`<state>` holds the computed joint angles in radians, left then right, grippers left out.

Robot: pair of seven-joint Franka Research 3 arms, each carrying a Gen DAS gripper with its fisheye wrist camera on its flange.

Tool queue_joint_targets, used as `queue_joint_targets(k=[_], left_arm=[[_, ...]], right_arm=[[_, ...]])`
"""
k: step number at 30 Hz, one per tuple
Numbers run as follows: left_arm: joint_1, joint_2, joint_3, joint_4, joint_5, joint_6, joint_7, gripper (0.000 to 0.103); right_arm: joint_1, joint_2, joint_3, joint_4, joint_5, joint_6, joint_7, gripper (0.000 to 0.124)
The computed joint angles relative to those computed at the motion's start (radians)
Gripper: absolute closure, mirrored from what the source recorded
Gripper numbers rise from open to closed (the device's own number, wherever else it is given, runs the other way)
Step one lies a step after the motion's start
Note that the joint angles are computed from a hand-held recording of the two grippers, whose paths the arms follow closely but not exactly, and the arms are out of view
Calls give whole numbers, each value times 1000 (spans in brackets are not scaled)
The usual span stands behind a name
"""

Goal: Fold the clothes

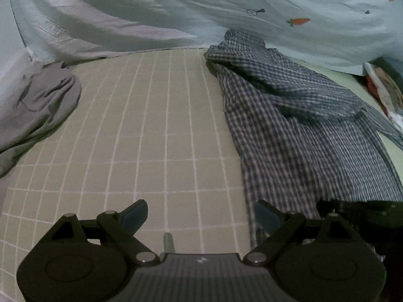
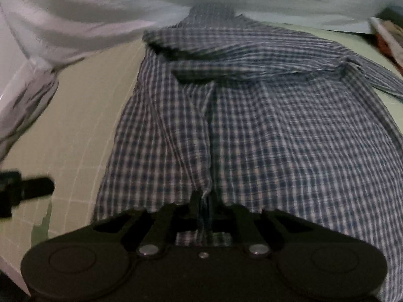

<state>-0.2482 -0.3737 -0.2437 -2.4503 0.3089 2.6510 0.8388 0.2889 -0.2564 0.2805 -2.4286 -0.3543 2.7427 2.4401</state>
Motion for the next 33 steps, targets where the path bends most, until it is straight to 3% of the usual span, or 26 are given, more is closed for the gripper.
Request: queue_joint_targets(k=[2, 5, 9, 13, 17, 19, 22, 27, 28, 29, 31, 33], left_arm=[[29, 29, -29, 36, 37, -7, -60, 11], [57, 88, -53, 101, 96, -22, -154, 10], [69, 180, -61, 199, 175, -52, -275, 10], [56, 279, -40, 306, 233, -82, -331, 10], [34, 405, -7, 445, 267, -113, -317, 10], [23, 471, 10, 519, 273, -127, -292, 10], [9, 574, 34, 644, 249, -164, -240, 10], [-24, 711, 72, 826, 236, -221, -195, 10], [-28, 731, 77, 853, 232, -228, -183, 10], [-33, 751, 81, 880, 228, -235, -171, 10], [-38, 781, 88, 920, 215, -239, -149, 10], [-44, 806, 96, 955, 206, -244, -137, 10]], right_arm=[[28, -2, -45, -6, 66, 33, -92, 91], [33, -19, -100, -27, 161, 104, -211, 79], [-71, -21, -99, -16, 161, 145, -262, 70], [-201, 32, -98, 54, 89, 163, -246, 65], [-320, 124, -106, 162, -96, 178, -119, 53], [-344, 187, -139, 226, -179, 187, -62, 46], [-338, 301, -197, 339, -225, 158, -26, 45], [-325, 469, -235, 514, -45, 42, -170, 46], [-336, 485, -224, 526, 17, 44, -236, 54], [-343, 490, -212, 529, 66, 48, -301, 73], [-346, 495, -197, 539, 133, 47, -409, 96], [-337, 492, -199, 543, 168, 73, -476, 111]])
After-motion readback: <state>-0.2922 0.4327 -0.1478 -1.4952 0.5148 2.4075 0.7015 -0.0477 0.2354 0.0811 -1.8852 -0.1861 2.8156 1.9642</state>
